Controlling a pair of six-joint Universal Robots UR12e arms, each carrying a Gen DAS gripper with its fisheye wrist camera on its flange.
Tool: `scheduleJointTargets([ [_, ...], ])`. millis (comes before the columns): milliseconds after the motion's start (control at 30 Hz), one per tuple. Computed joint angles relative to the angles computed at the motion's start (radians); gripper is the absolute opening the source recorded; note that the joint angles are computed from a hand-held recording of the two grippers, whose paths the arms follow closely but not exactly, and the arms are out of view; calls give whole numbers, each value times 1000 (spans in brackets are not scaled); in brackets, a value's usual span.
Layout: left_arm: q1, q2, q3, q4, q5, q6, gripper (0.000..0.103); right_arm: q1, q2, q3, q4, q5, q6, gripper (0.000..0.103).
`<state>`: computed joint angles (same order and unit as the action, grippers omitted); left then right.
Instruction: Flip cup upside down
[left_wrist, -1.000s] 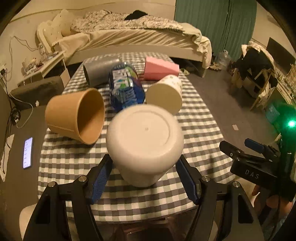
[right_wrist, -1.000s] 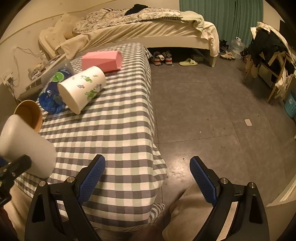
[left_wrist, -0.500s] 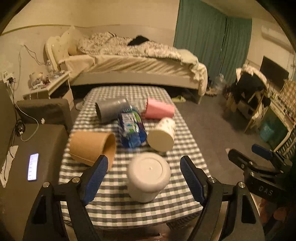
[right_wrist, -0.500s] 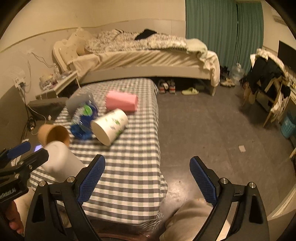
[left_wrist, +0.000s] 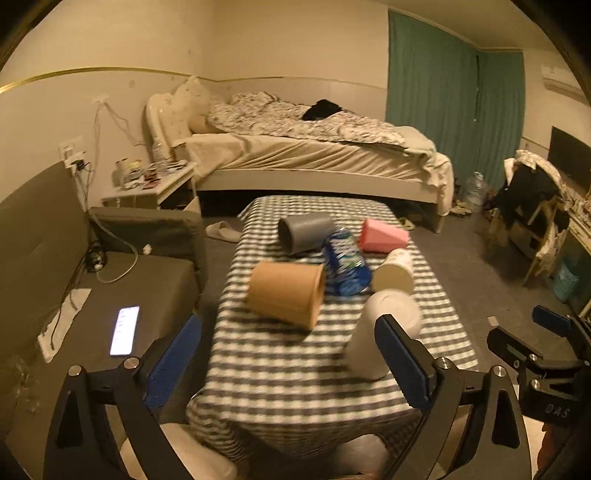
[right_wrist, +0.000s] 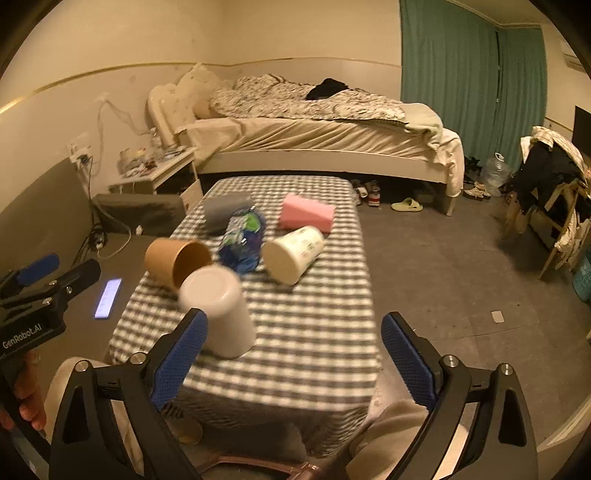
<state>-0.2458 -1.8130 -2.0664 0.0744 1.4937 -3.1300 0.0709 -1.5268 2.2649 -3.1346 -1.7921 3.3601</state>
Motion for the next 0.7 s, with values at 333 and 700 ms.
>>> scheduleJointTargets([
  [333,12,-5,-21,-4,15,-20,103,40,42,-6,-5,-65,13,103],
  [700,2,-12,-20,7,13,5,103,45,45,-8,1,-88,35,103],
])
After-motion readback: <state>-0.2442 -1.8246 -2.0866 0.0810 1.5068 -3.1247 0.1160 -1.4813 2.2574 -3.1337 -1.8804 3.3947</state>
